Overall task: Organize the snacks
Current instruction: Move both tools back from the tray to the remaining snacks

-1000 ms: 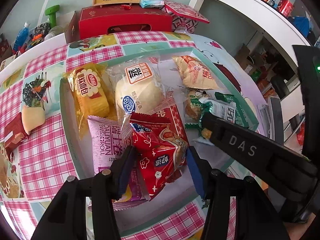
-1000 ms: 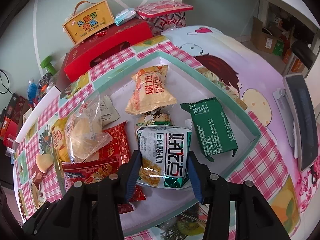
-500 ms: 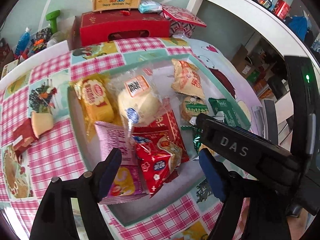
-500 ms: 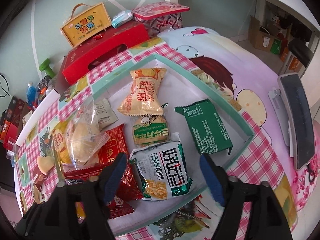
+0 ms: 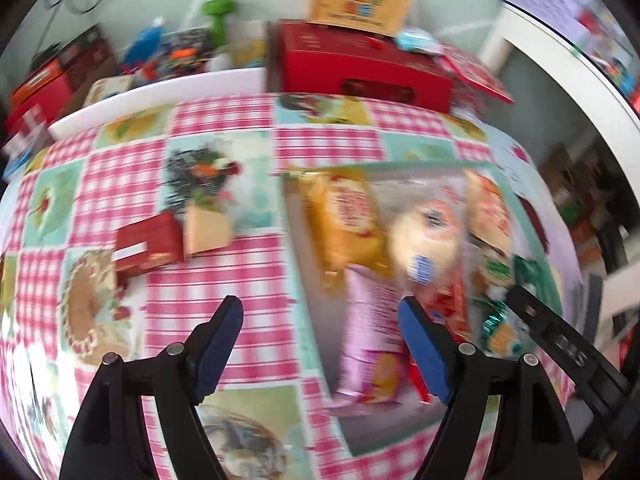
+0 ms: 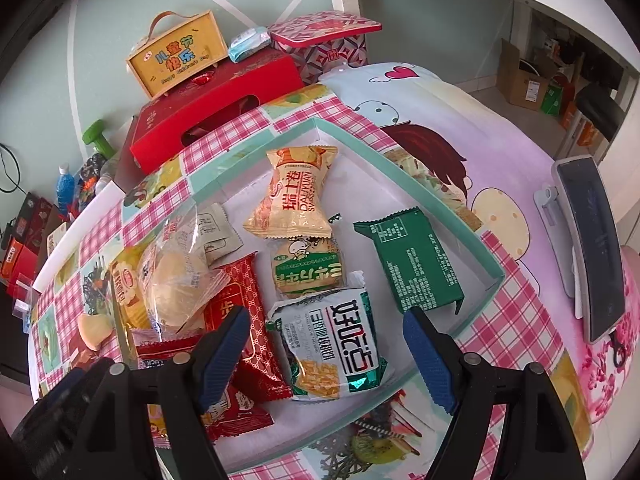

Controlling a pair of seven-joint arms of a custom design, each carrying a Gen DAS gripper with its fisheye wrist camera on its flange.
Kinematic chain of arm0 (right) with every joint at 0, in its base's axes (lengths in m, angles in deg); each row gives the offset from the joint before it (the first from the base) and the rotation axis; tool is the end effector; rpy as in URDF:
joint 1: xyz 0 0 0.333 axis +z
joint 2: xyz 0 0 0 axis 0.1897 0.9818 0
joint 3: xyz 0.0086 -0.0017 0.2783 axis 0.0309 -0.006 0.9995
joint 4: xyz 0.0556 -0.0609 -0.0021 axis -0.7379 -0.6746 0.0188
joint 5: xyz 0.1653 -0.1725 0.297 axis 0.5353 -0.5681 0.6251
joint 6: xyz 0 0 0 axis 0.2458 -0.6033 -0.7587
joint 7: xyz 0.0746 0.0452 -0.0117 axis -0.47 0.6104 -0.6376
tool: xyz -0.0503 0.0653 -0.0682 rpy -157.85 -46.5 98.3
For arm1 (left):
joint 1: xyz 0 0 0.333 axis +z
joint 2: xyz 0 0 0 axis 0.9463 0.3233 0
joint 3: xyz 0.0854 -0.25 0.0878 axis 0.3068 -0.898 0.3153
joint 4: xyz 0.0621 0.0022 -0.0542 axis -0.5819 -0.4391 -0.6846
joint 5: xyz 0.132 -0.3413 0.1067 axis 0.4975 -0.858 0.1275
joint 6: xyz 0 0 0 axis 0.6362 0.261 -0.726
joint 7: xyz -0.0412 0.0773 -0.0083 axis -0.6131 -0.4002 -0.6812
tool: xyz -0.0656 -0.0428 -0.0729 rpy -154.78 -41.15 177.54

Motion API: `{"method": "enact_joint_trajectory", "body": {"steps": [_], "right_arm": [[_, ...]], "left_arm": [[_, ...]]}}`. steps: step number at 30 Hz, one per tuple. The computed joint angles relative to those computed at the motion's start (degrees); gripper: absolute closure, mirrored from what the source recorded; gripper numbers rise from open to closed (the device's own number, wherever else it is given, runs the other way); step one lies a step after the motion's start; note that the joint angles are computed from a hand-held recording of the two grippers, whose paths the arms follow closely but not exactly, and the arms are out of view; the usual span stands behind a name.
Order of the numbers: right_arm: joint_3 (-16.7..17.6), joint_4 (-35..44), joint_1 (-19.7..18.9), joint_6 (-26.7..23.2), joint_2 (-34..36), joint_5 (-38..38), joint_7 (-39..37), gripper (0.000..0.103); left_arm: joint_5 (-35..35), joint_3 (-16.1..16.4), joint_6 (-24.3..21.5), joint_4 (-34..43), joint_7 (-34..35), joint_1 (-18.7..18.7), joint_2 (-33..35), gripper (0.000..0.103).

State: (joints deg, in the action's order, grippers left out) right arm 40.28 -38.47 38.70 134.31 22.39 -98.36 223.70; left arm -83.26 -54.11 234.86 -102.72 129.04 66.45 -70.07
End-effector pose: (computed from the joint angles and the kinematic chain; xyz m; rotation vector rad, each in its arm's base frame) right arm 0.5939 0.3533 0.4307 -1.7115 2.0503 -0.3965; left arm 0.5671 -0.1285 0.4421 -2.2495 1.7103 -0.6060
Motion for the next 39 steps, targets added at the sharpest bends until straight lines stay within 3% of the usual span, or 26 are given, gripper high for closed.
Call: {"method": "enact_joint_trajectory", "body": {"steps": [5,12,18,20,21,32,39], "right_arm": [[0.49,2.01,0.41,-0.47,1.41,0.27,-2.19,0.021],[0.60,4.50,1.77,-0.60,3.00,0.12,-4.28,0.021],[0.85,6.50,2.80,-0.41,4.41,0.08,-7.26,0.021],[0.65,6.96,3.17,-0.46,4.78,-0.09,-7.79,0.012],[0.41,7.15,3.46,-0.50,4.95,-0.41,-7.69,0.000],[-0.19,6.86,3.71,-0.85,4.74,-0.93,-6.84,0.000],[-0.62,5.79,4.59,1.01,3.48,-3.45,-5.63,0.000]], "left_arm": [[2.29,1.18,-2.62,-0.74,-6.87,1.34,-0.38,0.013],[3.16,1.42,-3.26,-2.18,-10.61,2.76,-1.37,0.012],[1.44,1.09,-3.30,-2.01,-9.71,2.89,-0.97,0.008],[0.75,1.03,-3.41,-1.71,-9.14,2.79,-0.60,0.005],[0.78,1.01,-3.45,-1.66,-9.16,2.72,-0.52,0.004],[1.87,1.14,-5.06,-0.74,-9.48,2.38,0.22,0.003],[8.99,1.26,-6.95,-0.11,-12.01,2.03,-0.40,0.003]]}}
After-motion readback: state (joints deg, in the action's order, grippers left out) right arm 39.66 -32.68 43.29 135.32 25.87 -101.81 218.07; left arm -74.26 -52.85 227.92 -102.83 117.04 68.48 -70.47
